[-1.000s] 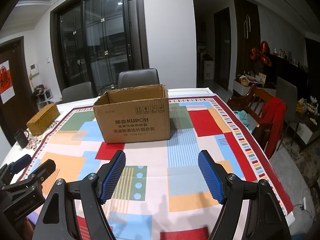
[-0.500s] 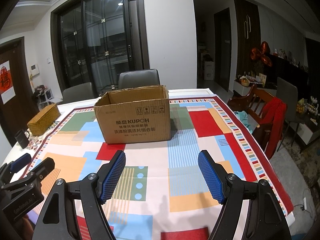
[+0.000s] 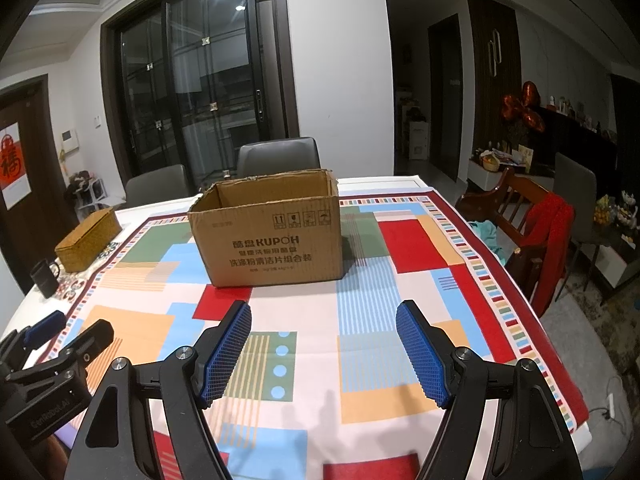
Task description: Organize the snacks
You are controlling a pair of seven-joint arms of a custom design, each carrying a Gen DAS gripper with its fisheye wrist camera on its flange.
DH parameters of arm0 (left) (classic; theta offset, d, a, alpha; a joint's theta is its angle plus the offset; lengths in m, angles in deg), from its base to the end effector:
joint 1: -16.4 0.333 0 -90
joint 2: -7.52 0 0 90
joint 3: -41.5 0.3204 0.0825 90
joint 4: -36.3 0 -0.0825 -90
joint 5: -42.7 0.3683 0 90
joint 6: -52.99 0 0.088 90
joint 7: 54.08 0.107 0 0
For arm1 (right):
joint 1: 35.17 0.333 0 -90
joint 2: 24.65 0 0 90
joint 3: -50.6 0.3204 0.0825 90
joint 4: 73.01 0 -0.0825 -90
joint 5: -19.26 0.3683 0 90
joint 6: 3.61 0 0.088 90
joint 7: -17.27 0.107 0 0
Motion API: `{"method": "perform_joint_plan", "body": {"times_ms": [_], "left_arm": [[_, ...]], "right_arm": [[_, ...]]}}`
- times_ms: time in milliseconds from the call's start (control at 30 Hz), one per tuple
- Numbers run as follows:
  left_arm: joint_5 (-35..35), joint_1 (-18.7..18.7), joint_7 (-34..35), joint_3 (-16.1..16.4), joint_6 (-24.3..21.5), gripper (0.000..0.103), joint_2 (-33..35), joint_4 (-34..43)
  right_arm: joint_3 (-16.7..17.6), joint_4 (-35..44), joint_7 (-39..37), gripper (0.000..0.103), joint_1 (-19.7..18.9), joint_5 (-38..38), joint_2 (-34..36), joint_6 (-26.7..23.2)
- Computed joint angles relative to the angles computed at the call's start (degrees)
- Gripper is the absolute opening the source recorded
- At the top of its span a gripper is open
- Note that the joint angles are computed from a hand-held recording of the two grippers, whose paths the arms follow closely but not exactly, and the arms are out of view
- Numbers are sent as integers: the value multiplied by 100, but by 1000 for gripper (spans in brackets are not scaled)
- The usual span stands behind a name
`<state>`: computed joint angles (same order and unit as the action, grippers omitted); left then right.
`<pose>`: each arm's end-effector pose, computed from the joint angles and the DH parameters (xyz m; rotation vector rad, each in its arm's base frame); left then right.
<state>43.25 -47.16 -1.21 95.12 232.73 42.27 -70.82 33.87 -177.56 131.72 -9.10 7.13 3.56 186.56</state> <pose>0.6375 -0.2214 0.4158 -1.7442 1.5126 -0.8359 0.6656 0.1658 0.4101 -1.6335 1.5163 -0.7683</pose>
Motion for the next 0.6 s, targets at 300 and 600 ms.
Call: {"method": "perform_joint_plan", "body": {"times_ms": [300, 600], "left_arm": [[12, -9, -32, 12, -13, 84, 11, 12], [-1, 17, -23, -10, -52, 84, 31, 24]], "right_arm": [[-21, 5, -6, 76, 23, 26, 11, 7], [4, 35, -14, 76, -1, 28, 19, -35]]}}
